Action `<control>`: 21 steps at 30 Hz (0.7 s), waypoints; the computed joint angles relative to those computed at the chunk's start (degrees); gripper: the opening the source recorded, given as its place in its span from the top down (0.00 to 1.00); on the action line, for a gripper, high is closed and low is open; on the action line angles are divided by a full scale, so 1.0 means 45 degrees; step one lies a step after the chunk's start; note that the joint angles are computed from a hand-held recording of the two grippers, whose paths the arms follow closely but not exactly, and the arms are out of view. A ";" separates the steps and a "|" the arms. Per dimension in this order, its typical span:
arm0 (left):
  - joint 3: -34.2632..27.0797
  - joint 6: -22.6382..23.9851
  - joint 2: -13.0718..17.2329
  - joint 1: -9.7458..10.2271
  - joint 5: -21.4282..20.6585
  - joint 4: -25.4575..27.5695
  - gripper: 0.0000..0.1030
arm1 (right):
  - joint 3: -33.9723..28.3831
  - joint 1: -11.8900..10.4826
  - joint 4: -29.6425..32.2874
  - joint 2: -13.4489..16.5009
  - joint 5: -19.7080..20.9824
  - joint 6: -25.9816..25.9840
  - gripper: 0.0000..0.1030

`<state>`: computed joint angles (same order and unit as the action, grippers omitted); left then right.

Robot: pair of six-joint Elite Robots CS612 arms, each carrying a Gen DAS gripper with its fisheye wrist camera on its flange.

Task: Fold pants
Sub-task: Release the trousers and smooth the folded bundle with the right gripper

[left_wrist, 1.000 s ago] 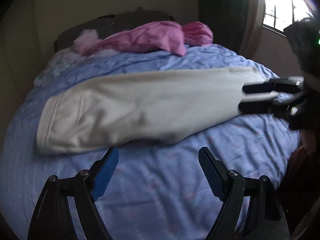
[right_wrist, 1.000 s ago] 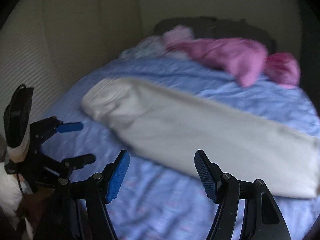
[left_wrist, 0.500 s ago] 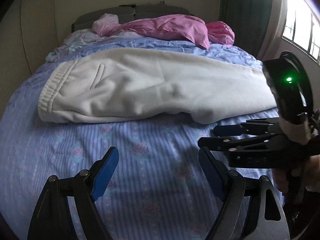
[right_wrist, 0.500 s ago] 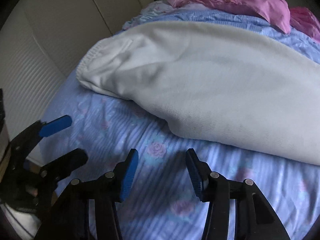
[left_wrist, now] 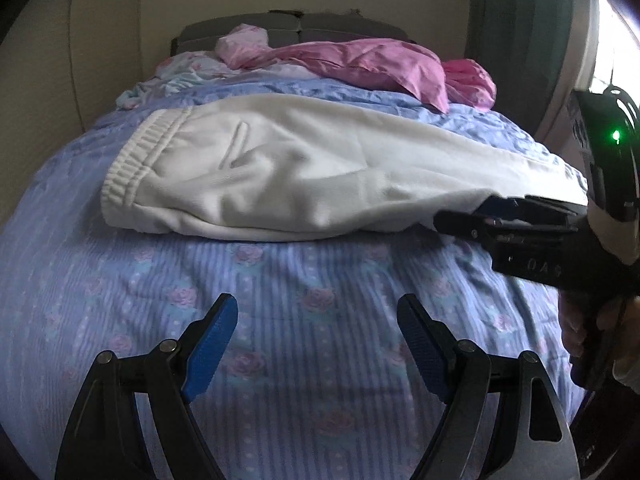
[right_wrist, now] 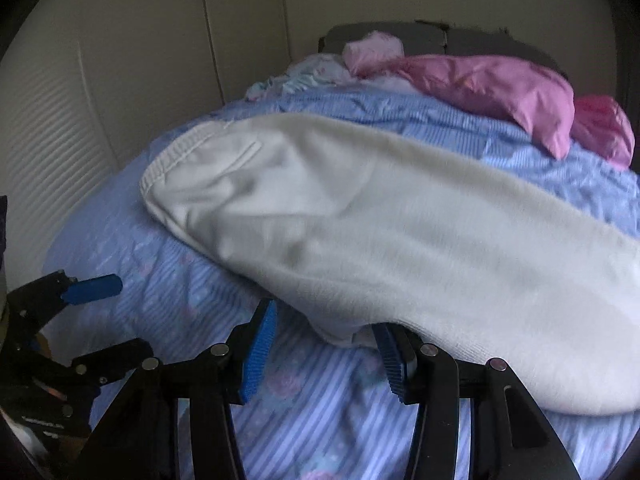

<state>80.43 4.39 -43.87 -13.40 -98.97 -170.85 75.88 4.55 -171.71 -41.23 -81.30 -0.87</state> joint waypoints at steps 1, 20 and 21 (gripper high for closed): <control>-0.0020 -0.0018 0.0010 -0.0016 0.0214 -0.0015 0.21 | -0.0124 0.0023 0.0132 0.0066 -0.0119 -0.0085 0.51; -0.1208 -0.2505 0.0416 0.0847 0.2548 0.0515 0.15 | -0.0276 -0.0069 0.3665 -0.0576 0.0526 -0.1068 0.89; -0.1385 -0.2263 0.0500 0.0827 0.2855 0.0637 0.15 | -0.0339 -0.0005 0.4000 -0.0609 0.0376 -0.1039 0.89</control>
